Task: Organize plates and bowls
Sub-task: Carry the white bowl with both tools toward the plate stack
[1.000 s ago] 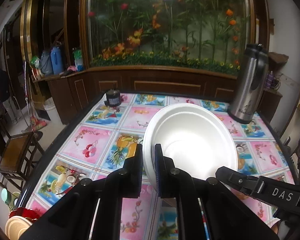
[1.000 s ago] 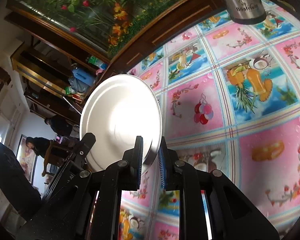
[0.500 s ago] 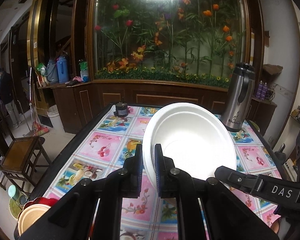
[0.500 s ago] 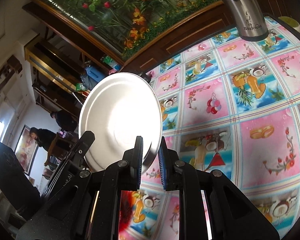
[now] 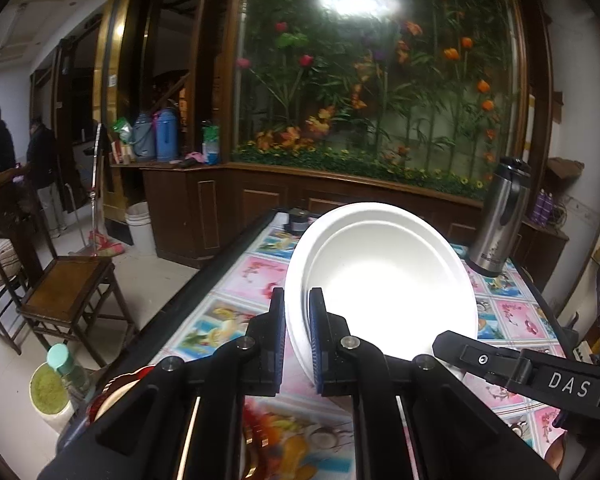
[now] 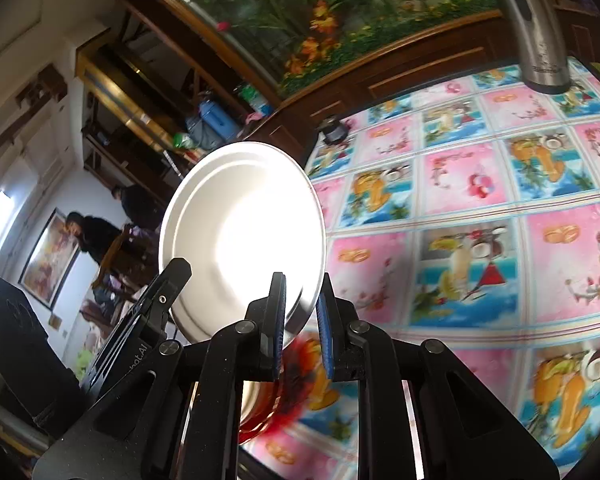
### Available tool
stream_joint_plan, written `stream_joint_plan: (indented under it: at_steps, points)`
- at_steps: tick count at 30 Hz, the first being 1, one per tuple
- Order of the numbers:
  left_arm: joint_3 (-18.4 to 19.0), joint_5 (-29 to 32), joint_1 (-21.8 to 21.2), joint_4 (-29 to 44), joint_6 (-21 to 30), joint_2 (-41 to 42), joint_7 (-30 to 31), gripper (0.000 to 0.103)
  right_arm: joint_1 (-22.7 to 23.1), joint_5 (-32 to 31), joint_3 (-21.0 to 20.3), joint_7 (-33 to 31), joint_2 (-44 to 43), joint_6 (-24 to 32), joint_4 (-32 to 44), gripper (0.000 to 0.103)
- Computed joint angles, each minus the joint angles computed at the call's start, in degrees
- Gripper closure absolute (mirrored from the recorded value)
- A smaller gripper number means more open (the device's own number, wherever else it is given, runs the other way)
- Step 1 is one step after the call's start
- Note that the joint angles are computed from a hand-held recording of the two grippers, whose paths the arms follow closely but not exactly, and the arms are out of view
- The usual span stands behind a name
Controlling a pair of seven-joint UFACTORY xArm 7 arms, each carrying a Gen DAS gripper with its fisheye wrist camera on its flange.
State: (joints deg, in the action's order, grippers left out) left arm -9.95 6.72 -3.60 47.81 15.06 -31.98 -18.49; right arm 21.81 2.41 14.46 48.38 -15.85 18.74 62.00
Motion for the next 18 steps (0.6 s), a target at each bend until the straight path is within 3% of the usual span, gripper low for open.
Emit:
stream_joint_plan:
  at_steps: [9,18]
  points:
    - [3.61,-1.28,1.30,-5.38,0.20,-6.57,1.81,0.094,1.28,-6.45,4.26,4.34,4.80,1.83,5.93,0.087]
    - [6.72,-3.34,3.07,-9.89,1.39,-10.68,4.34,0.094,5.92,-12.41,5.10,7.85,10.87,3.88,11.16,0.087]
